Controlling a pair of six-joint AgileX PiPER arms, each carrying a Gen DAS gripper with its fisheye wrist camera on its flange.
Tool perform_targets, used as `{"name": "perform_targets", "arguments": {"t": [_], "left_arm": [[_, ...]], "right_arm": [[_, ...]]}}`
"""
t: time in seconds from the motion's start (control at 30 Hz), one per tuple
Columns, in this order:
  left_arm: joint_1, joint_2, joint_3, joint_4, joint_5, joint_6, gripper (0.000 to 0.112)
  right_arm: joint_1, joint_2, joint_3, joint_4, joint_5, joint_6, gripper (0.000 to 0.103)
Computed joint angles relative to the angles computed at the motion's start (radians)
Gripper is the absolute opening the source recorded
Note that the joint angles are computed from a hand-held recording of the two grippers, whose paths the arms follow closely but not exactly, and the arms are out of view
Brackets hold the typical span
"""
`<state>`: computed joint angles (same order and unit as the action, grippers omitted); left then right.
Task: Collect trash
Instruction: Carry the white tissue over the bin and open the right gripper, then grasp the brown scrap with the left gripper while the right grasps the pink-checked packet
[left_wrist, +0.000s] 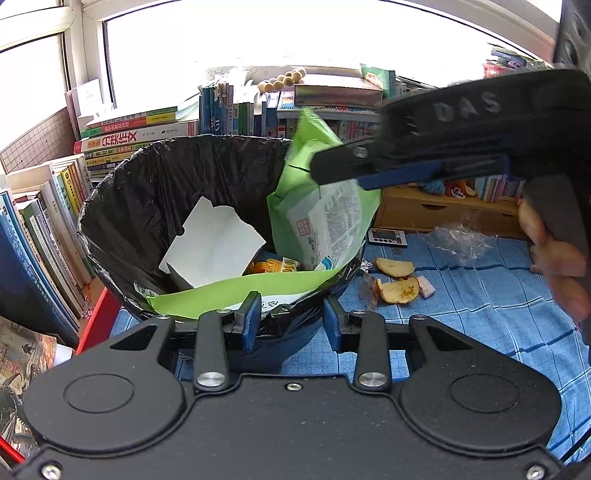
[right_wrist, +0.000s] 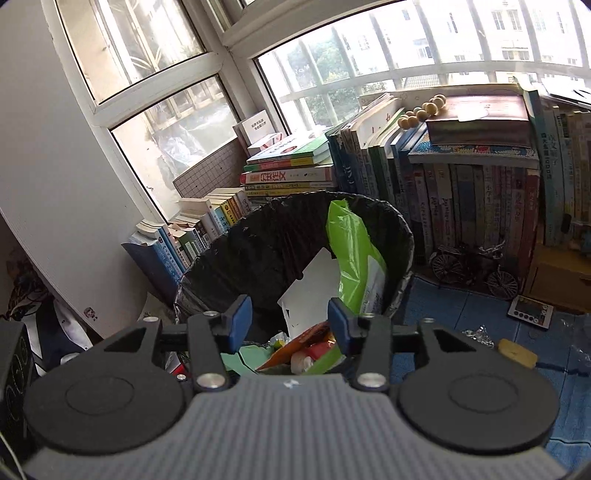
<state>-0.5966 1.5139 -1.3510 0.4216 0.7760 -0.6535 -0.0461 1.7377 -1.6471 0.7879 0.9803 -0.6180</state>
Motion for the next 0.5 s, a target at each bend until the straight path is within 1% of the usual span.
{"name": "perform_targets", "arguments": {"t": [0.07, 0.17, 0.23, 0.3, 0.5], "left_arm": [[0.001, -0.001, -0.005, -0.006, 0.006, 0.001, 0.035], [-0.002, -0.008, -0.013, -0.01, 0.016, -0.003, 0.038], [-0.004, -0.021, -0.016, -0.014, 0.022, 0.0, 0.04], [-0.011, -0.033, -0.02, -0.011, 0.037, -0.005, 0.046], [-0.075, -0.075, -0.032, 0.071, 0.108, -0.08, 0.051]], "right_arm": [[-0.019, -0.018, 0.026, 0.01, -0.007, -0.01, 0.062], [-0.046, -0.05, 0.067, 0.016, -0.024, -0.013, 0.065], [-0.07, -0.067, 0.087, 0.031, -0.02, -0.02, 0.065], [-0.091, -0.089, 0.111, 0.042, -0.021, -0.029, 0.066], [-0.13, -0.139, 0.176, 0.006, -0.045, -0.049, 0.069]]}}
